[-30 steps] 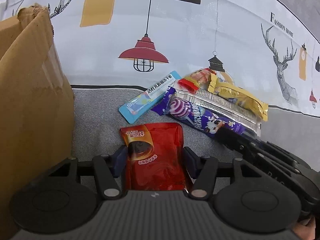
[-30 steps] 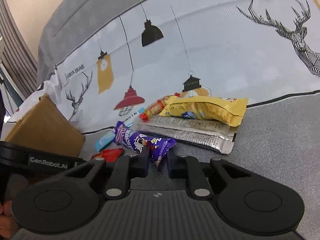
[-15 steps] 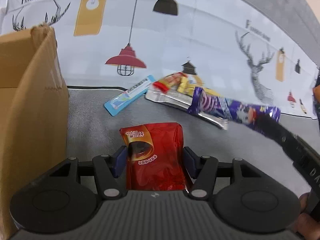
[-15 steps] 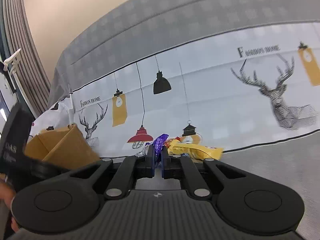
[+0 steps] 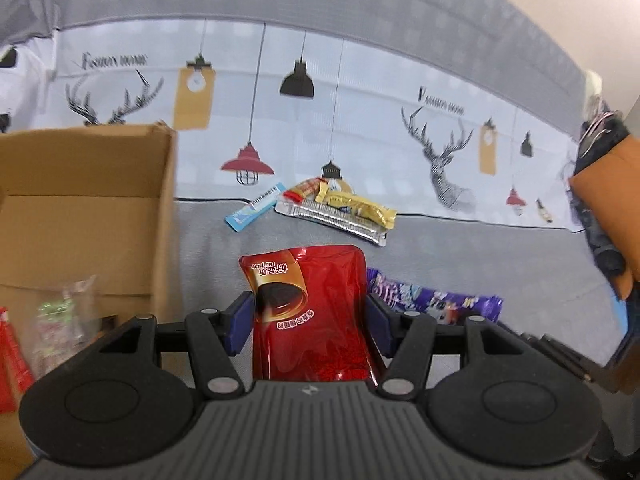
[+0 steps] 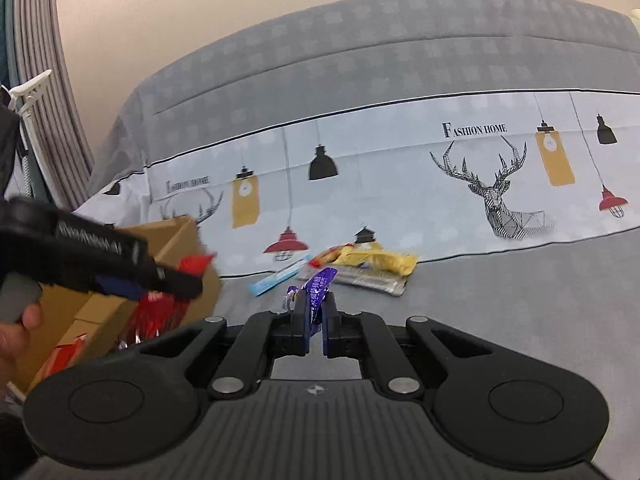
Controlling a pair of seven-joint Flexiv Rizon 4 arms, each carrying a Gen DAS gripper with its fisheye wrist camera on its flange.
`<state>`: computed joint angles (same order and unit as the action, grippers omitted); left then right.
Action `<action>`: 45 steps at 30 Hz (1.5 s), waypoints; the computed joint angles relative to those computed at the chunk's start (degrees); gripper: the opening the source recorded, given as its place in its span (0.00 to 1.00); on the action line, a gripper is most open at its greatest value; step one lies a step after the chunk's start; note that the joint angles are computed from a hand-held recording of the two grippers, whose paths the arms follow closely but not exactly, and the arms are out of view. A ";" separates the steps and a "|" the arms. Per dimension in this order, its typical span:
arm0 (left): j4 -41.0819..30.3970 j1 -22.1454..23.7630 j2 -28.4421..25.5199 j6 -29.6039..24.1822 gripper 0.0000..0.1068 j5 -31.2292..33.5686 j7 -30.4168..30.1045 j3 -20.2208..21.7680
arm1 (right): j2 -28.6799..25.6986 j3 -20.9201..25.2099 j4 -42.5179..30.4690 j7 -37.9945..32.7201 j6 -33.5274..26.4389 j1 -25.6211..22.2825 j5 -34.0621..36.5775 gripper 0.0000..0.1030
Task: Organize snacks
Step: 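Carry the red pouch and purple wrapper over the box and open both grippers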
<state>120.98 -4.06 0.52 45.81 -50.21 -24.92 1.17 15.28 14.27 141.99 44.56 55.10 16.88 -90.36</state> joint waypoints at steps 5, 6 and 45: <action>0.01 2.39 4.16 -5.21 0.60 -2.76 4.22 3.33 | -0.03 5.68 -4.10 -3.88 -8.00 4.12 8.89 0.05; -0.32 2.85 4.61 -5.90 0.60 -3.42 5.05 3.84 | -0.35 6.40 -5.35 -4.70 -9.50 4.87 9.75 0.06; -17.23 24.40 -15.57 -13.69 0.59 -6.42 5.73 3.33 | -32.93 -4.61 -40.13 -23.96 -11.19 23.97 11.37 0.06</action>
